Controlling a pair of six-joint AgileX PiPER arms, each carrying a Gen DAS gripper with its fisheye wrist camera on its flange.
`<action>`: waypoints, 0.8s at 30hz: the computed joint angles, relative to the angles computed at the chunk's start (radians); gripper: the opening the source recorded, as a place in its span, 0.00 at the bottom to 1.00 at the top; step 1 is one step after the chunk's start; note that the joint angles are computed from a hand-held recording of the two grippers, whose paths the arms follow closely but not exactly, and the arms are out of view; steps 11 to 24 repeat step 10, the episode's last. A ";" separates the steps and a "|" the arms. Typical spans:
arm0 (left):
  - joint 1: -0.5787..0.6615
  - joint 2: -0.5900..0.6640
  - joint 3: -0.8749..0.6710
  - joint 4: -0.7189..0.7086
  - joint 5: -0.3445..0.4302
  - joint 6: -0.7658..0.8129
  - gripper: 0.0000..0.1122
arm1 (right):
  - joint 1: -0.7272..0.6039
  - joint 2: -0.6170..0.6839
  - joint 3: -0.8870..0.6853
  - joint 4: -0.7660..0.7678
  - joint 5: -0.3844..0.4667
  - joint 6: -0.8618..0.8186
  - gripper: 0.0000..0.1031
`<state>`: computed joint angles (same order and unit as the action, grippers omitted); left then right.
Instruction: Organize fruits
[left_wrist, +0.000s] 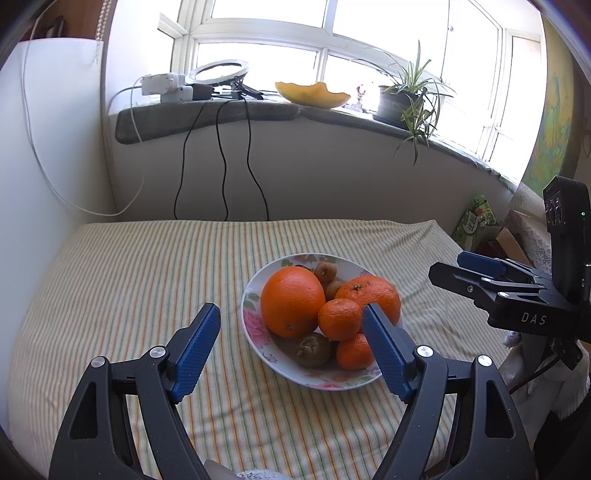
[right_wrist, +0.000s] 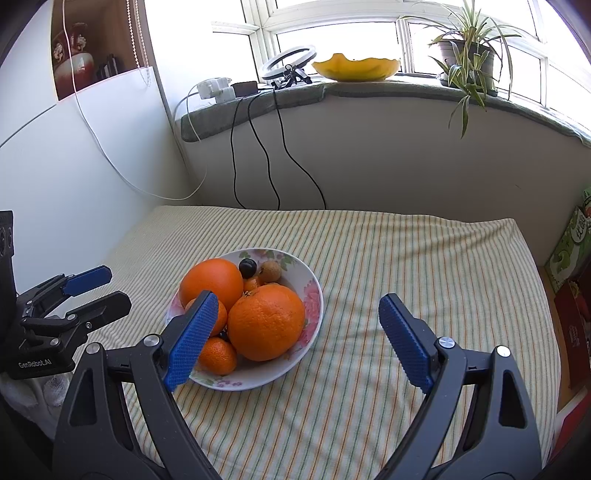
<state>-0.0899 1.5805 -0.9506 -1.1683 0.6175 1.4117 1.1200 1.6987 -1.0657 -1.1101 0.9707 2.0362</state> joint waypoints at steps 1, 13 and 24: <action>-0.001 -0.001 0.001 -0.001 -0.002 0.002 0.70 | 0.001 0.001 -0.001 0.001 0.002 0.000 0.88; 0.014 -0.004 0.010 -0.044 0.001 0.058 0.70 | -0.018 -0.011 0.029 -0.001 -0.022 0.015 0.88; 0.014 -0.004 0.010 -0.044 0.001 0.058 0.70 | -0.018 -0.011 0.029 -0.001 -0.022 0.015 0.88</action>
